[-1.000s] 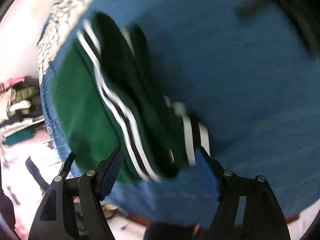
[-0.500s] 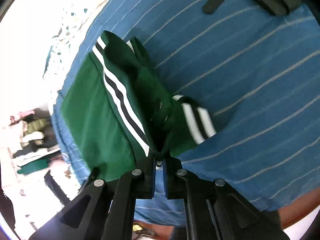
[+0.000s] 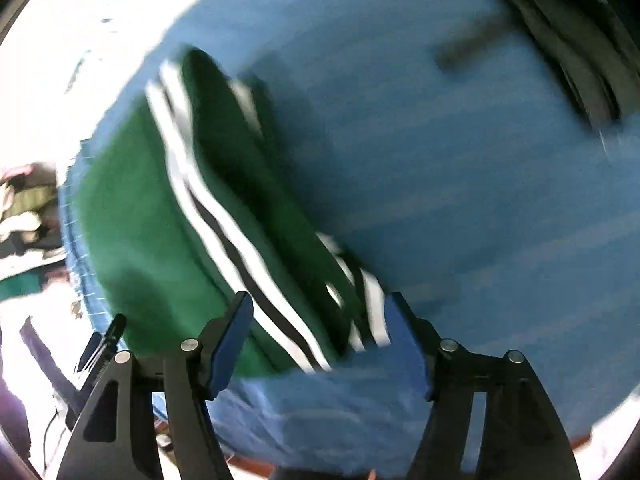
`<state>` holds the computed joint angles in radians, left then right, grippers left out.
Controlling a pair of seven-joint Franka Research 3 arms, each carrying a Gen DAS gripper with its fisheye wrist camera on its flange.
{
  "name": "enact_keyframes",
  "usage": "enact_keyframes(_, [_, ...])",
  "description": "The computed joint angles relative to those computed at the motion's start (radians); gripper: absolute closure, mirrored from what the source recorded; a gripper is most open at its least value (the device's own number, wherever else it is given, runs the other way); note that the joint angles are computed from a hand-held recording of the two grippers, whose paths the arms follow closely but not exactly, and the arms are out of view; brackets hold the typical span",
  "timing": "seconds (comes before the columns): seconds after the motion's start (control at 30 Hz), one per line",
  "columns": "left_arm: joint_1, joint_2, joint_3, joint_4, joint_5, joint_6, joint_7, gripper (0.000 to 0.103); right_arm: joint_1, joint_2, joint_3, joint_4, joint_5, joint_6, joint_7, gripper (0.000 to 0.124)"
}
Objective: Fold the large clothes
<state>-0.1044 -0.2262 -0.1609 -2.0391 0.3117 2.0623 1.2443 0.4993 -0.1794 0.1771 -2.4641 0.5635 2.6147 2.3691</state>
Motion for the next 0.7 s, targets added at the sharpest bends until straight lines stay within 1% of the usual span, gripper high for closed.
enact_keyframes(0.07, [0.009, 0.04, -0.002, 0.036, 0.027, 0.002, -0.015, 0.0, -0.013, 0.054, -0.013, 0.053, -0.02, 0.049, -0.051, 0.054])
enact_keyframes(0.1, [0.012, 0.056, -0.002, 0.05, 0.036, 0.005, -0.022, 0.0, -0.021, 0.089, -0.011, 0.09, -0.044, 0.07, -0.042, 0.054])
enact_keyframes(0.17, [0.021, 0.098, 0.004, 0.092, 0.052, 0.009, -0.031, 0.0, -0.03, 0.153, -0.018, 0.145, -0.048, 0.139, -0.074, 0.054])
enact_keyframes(0.2, [0.024, 0.113, 0.005, 0.107, 0.06, 0.014, -0.039, 0.0, -0.041, 0.195, -0.025, 0.192, -0.078, 0.128, -0.065, 0.054])
enact_keyframes(0.23, [0.028, 0.133, 0.008, 0.125, 0.065, 0.023, -0.045, 0.0, -0.053, 0.248, -0.032, 0.248, -0.097, 0.109, -0.082, 0.054])
enact_keyframes(0.27, [0.03, 0.147, 0.01, 0.134, 0.071, 0.031, -0.048, 0.0, -0.07, 0.268, -0.037, 0.269, -0.058, 0.07, -0.144, 0.055])
enact_keyframes(0.3, [0.03, 0.168, 0.009, 0.147, 0.08, 0.032, -0.047, 0.0, -0.079, 0.301, -0.034, 0.303, -0.029, 0.048, -0.183, 0.08])
enact_keyframes(0.33, [0.03, 0.193, 0.009, 0.163, 0.091, 0.026, -0.044, 0.0, -0.093, 0.323, -0.02, 0.325, 0.044, 0.045, -0.258, 0.109])
enact_keyframes(0.37, [0.028, 0.207, 0.008, 0.173, 0.096, 0.02, -0.041, 0.0, -0.113, 0.324, -0.007, 0.323, 0.102, 0.04, -0.316, 0.12])
enact_keyframes(0.4, [0.027, 0.216, 0.009, 0.175, 0.103, 0.022, -0.037, 0.0, -0.098, 0.319, -0.013, 0.329, 0.09, 0.048, -0.31, 0.121])
enact_keyframes(0.43, [0.026, 0.22, 0.01, 0.176, 0.107, 0.024, -0.031, 0.0, -0.086, 0.301, -0.016, 0.326, 0.03, 0.073, -0.285, 0.121])
enact_keyframes(0.47, [0.027, 0.222, 0.011, 0.178, 0.096, 0.028, -0.023, 0.0, -0.058, 0.269, -0.04, 0.307, -0.101, 0.097, -0.193, 0.121])
enact_keyframes(0.5, [0.03, 0.214, 0.016, 0.171, 0.061, 0.045, -0.004, 0.0, -0.051, 0.239, -0.047, 0.278, -0.161, 0.131, -0.135, 0.121])
enact_keyframes(0.57, [0.031, 0.206, 0.018, 0.166, 0.024, 0.067, 0.017, 0.0, -0.054, 0.197, -0.056, 0.234, -0.26, 0.158, 0.008, 0.122])
enact_keyframes(0.63, [0.03, 0.205, 0.016, 0.161, 0.015, 0.085, 0.031, 0.0, -0.068, 0.227, -0.063, 0.258, -0.367, 0.089, 0.104, 0.122])
enact_keyframes(0.67, [0.028, 0.207, 0.013, 0.16, 0.028, 0.086, 0.027, 0.0, -0.074, 0.274, -0.062, 0.299, -0.368, 0.017, 0.094, 0.122])
enact_keyframes(0.7, [0.025, 0.212, 0.011, 0.163, 0.042, 0.082, 0.021, 0.0, -0.082, 0.332, -0.057, 0.348, -0.338, -0.048, 0.044, 0.121])
